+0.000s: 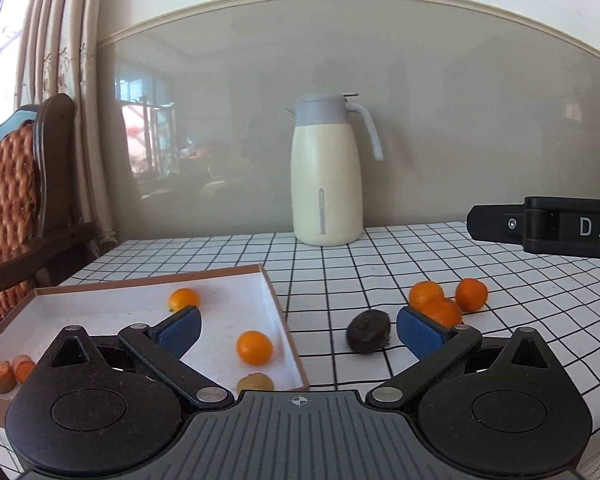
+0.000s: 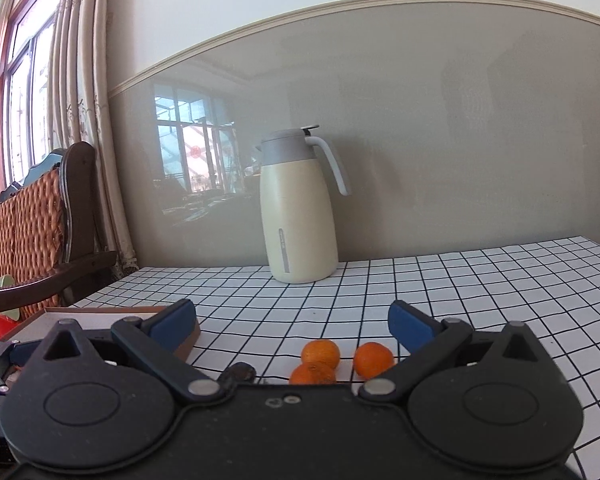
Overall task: Organize fruits
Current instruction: 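Move both tools back toward the plum and remaining oranges, then grasp the dark plum with the left gripper while the right gripper grasps an orange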
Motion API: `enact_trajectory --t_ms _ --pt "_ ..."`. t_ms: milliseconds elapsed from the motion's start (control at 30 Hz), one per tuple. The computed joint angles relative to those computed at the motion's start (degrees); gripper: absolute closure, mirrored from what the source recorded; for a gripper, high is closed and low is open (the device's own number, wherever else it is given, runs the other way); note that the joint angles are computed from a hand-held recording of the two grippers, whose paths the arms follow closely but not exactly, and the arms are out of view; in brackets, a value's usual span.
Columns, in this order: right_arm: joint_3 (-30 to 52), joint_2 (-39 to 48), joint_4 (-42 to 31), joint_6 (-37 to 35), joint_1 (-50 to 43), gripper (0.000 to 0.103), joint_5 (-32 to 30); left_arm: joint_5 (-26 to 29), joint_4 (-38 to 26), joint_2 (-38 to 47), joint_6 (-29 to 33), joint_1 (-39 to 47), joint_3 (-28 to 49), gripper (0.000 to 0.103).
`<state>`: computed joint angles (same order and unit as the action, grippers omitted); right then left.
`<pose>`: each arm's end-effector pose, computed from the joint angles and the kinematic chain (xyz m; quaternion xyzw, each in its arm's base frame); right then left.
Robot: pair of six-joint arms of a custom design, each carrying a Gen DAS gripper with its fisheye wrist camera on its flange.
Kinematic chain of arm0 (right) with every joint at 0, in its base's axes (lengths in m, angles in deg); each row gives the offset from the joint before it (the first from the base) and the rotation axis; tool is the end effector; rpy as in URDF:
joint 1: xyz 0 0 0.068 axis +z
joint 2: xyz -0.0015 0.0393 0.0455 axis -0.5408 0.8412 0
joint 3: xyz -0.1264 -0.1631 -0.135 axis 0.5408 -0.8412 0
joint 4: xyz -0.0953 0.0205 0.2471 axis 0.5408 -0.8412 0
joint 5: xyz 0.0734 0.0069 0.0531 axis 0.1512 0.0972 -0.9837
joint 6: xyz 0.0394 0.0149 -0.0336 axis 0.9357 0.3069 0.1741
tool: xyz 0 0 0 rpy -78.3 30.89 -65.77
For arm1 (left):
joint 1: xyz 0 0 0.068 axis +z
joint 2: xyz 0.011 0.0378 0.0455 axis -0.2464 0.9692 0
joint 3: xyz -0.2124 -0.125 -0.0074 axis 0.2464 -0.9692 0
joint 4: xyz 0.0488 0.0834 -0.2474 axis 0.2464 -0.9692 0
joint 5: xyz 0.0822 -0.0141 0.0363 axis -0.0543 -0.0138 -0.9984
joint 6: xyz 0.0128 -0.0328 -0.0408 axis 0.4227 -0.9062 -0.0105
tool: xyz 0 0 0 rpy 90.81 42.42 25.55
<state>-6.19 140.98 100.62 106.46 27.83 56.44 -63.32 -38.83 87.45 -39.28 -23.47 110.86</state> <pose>0.2000 0.2859 0.1201 0.1631 0.7554 -0.0170 0.6345 0.2602 -0.0521 0.1149 0.2237 0.7769 -0.1011 0.5798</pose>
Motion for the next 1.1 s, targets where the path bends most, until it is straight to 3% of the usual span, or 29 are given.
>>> enact_trajectory --t_ms 133,367,600,700,767,800,967,1100 --pt "0.2 -1.3 -9.9 9.1 -0.4 0.006 1.2 -1.6 -0.7 1.5 -1.3 -3.2 1.1 0.0" --pt "-1.7 -3.1 -16.1 17.3 -0.8 0.006 1.2 -4.3 -1.9 4.2 -2.8 -7.6 3.3 0.0" --pt "-2.1 -3.1 -19.0 19.8 -1.7 0.007 -0.4 -8.9 -1.4 9.1 -2.8 -11.5 6.6 0.0" --pt "-2.2 -3.0 -19.7 20.5 -2.3 0.013 -1.6 -9.9 -1.0 10.6 -2.9 -12.7 7.7 0.0" --pt "-2.4 -3.1 -20.0 20.9 -3.0 0.02 -2.7 -10.8 -1.1 11.7 -2.9 -13.5 8.7 0.008" --pt "-2.7 -3.2 -19.5 20.8 -3.4 0.023 -3.4 -11.7 -1.8 12.2 -3.0 -13.9 9.5 0.018" --pt "-3.8 -3.4 -17.5 20.9 -4.7 0.032 -6.1 -12.4 -6.2 15.1 -5.8 -13.8 14.2 0.02" --pt "-3.6 -2.8 -16.2 19.5 -6.2 0.036 -8.3 -13.4 -7.3 17.2 -5.7 -14.3 16.7 0.028"
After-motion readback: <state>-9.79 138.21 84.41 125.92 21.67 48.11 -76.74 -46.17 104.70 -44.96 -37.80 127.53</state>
